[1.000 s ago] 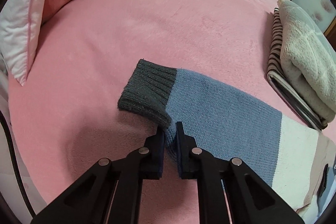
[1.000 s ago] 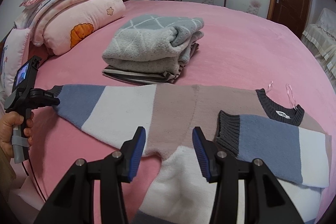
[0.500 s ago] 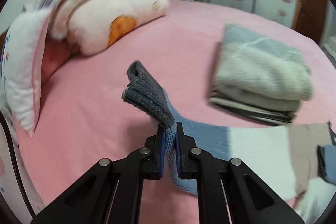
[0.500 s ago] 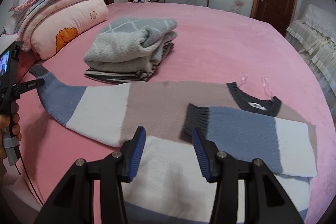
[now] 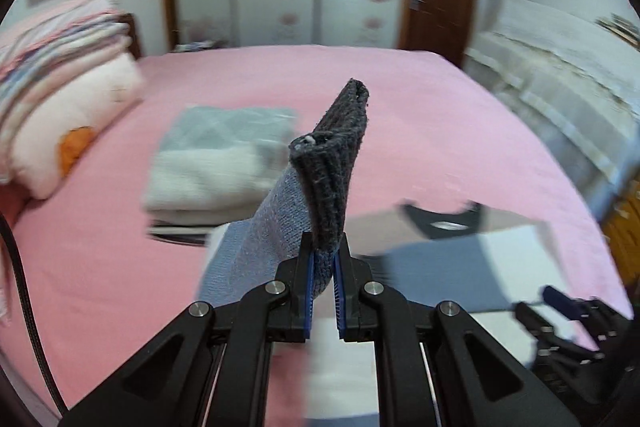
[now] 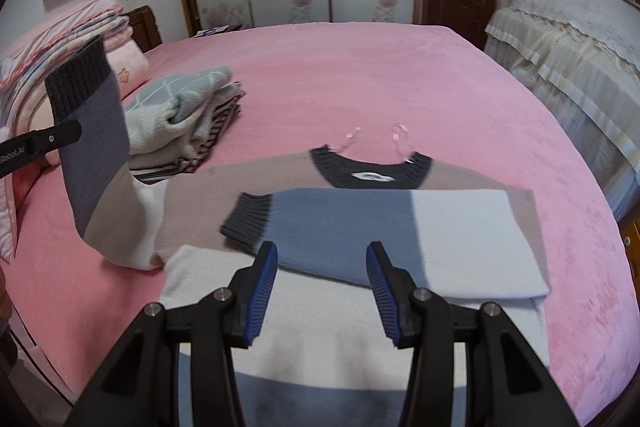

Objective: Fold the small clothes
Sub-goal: 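Lift the sleeve with the left tool, lay it across the body, release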

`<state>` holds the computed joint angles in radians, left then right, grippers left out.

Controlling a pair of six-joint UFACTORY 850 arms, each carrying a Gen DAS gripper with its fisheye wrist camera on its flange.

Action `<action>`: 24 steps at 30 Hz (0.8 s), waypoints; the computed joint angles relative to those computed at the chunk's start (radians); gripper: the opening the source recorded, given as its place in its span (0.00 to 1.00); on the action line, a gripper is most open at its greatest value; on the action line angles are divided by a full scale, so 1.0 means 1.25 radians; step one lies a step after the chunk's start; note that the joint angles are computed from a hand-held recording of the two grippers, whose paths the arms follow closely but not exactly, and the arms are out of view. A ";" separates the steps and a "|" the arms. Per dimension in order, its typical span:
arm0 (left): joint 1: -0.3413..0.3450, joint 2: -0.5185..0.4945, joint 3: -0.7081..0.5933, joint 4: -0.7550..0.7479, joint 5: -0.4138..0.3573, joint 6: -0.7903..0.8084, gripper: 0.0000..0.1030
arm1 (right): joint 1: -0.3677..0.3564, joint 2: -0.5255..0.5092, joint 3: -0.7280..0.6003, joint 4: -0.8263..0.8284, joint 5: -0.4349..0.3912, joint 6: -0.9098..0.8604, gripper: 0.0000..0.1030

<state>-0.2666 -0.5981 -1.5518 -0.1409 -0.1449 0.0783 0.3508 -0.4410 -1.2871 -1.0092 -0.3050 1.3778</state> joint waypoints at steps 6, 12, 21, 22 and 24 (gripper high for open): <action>-0.096 -0.058 -0.028 -0.143 -0.035 0.112 0.06 | -0.065 0.065 0.107 -0.074 0.026 0.102 0.45; -0.165 -0.117 -0.019 -0.009 -0.031 -0.038 0.07 | -0.142 0.084 0.174 0.002 0.074 0.060 0.45; -0.190 -0.180 -0.054 0.052 -0.091 -0.120 0.32 | -0.191 0.065 0.202 0.278 0.128 -0.197 0.45; -0.189 -0.176 -0.047 0.014 -0.086 -0.083 0.45 | -0.193 0.063 0.201 0.309 0.132 -0.230 0.45; -0.185 -0.157 -0.021 -0.042 -0.065 -0.030 0.62 | -0.194 0.061 0.202 0.362 0.142 -0.286 0.45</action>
<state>-0.4981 -0.7939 -1.5776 -0.1930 -0.2261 0.0412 0.1088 -0.3651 -1.0342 -0.5563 -0.1280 1.0197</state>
